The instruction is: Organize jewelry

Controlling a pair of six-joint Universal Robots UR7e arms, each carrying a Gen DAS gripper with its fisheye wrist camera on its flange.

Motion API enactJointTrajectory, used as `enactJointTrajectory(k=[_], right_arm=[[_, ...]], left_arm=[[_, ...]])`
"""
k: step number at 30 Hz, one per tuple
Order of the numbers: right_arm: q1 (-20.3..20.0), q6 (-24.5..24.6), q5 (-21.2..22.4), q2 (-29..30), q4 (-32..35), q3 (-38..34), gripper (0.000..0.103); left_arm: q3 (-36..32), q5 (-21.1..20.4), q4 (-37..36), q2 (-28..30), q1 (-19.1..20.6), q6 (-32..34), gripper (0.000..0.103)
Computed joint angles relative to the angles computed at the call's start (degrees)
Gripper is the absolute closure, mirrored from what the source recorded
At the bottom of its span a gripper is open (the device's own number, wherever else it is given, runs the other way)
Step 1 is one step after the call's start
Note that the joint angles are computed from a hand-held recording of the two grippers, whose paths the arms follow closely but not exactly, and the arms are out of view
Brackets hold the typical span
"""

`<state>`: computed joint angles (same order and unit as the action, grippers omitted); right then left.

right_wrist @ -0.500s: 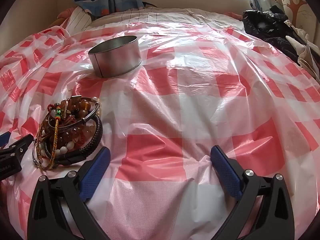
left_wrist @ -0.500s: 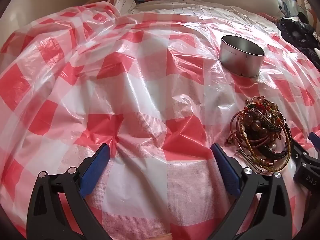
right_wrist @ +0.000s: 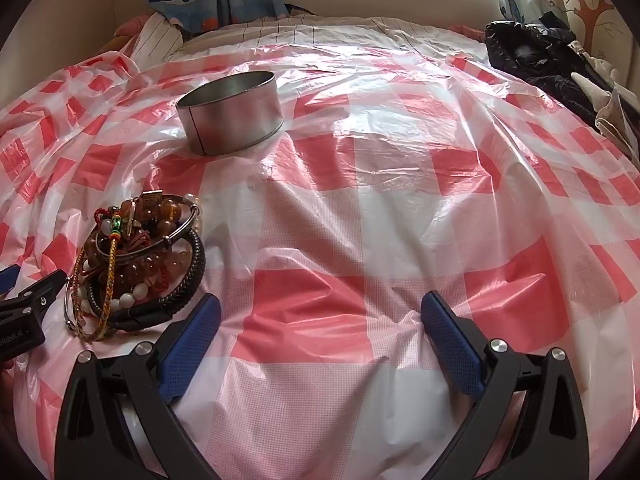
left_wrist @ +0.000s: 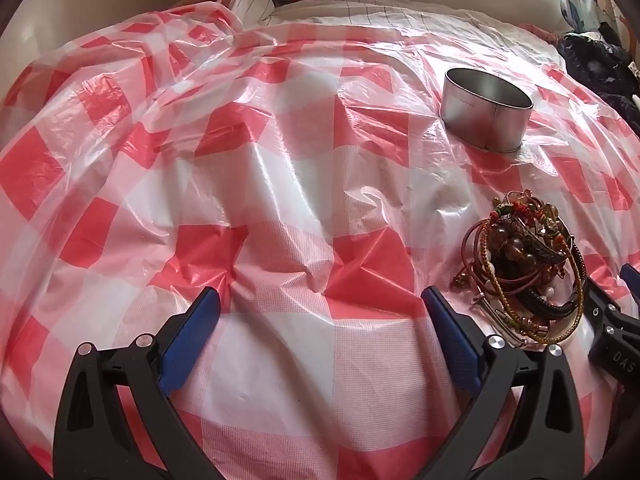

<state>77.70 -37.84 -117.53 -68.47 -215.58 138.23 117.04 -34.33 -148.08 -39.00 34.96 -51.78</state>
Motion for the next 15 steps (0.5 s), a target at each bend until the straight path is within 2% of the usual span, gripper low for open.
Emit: enactJointTrajectory(k=[15], right_arm=[[0.1,0.0,-0.1,0.1,0.0,-0.1,0.007]], left_arm=[[0.7,0.2,1.5,-1.5,-0.6,-1.5,0.007]])
